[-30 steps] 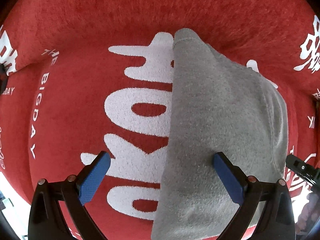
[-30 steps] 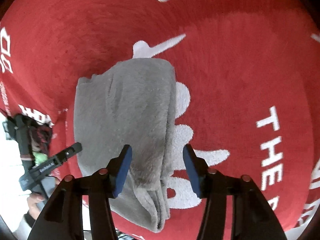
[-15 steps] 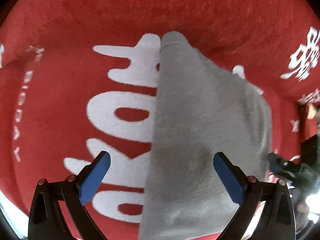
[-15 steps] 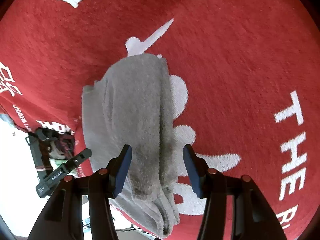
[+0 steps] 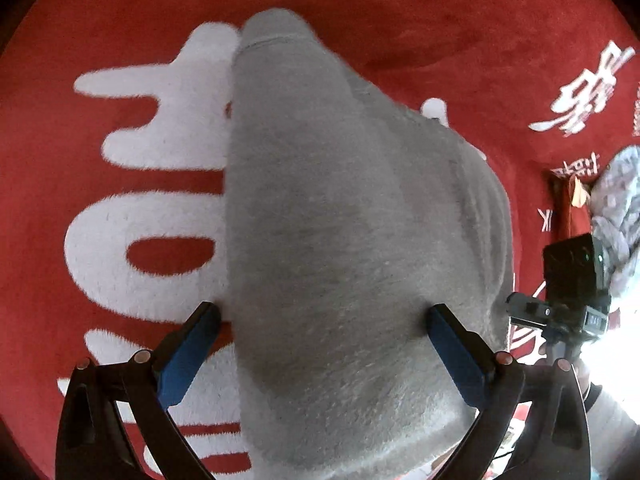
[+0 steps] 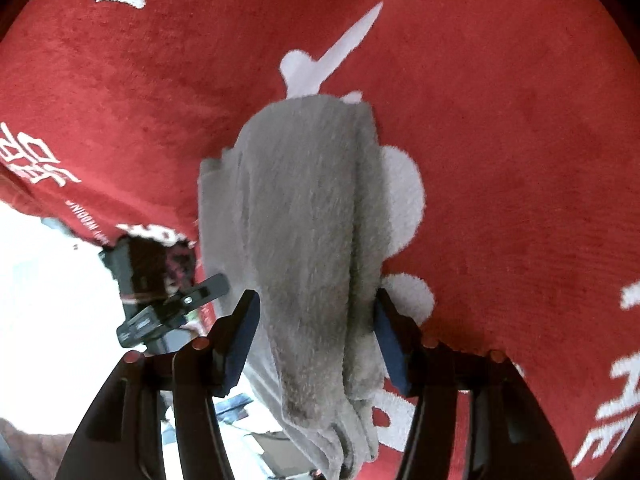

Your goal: Fold small clothes

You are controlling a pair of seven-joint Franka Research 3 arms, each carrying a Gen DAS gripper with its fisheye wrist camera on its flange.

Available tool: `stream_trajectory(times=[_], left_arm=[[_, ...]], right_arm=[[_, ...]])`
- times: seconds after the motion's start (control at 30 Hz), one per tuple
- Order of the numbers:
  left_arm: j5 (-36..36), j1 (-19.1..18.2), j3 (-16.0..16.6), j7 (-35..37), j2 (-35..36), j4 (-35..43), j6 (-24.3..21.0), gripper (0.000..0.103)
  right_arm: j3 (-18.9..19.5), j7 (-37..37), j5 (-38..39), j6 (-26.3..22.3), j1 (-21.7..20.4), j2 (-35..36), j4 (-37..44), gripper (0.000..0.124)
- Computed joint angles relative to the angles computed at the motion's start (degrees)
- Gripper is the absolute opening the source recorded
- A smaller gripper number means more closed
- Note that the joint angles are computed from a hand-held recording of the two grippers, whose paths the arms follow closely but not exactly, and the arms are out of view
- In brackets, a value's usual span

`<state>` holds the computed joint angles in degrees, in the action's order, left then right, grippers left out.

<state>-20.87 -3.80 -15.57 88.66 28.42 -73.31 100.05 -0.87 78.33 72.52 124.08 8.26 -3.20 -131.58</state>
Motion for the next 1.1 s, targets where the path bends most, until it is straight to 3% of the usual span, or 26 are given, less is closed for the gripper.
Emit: stream_trajectory(times=[0.13,0.3,0.37,0.47,0.57,0.87,1.1], left_arm=[[1.4,-1.5,-0.4,0.0,1.6,2.4,-0.9,0.103],[2.9,-2.0,-0.4,1.0,2.4,3.8,-1.7,0.101],[2.9,-1.7,-0.2,1.1,0.9,1.9,-0.4,0.088],[1.0,-0.3,-0.7,5.4,-2.3,-2.3,2.4,0.067],[-1.3,0.5,-0.8,7.5,-3.4,-2.9,2.2,0.052],[-9.6,3.8,0.5,10.0,-10.0,-7.0,1.5,0.049],[-12.6,6.3,3.9,14.2,-16.9,-11.5,-1.3,0.049]], right_arm=[[0.3,-4.5,4.4,-1.5,0.2,2.7,1.9,0.063],[2.3,-4.0,5.0,1.4,1.3,5.5,5.2,0.064],[2.6,-2.8,6.0,2.8,1.5,4.9,4.5,0.063],[2.9,1.5,7.1,4.7,2.1,4.2,3.2,0.035],[3.1,1.1,10.7,6.2,2.8,3.1,2.3,0.031],[3.4,1.0,20.1,8.3,5.8,-2.2,1.1,0.031],[4.1,3.3,21.6,10.7,9.3,-5.8,1.4,0.031]])
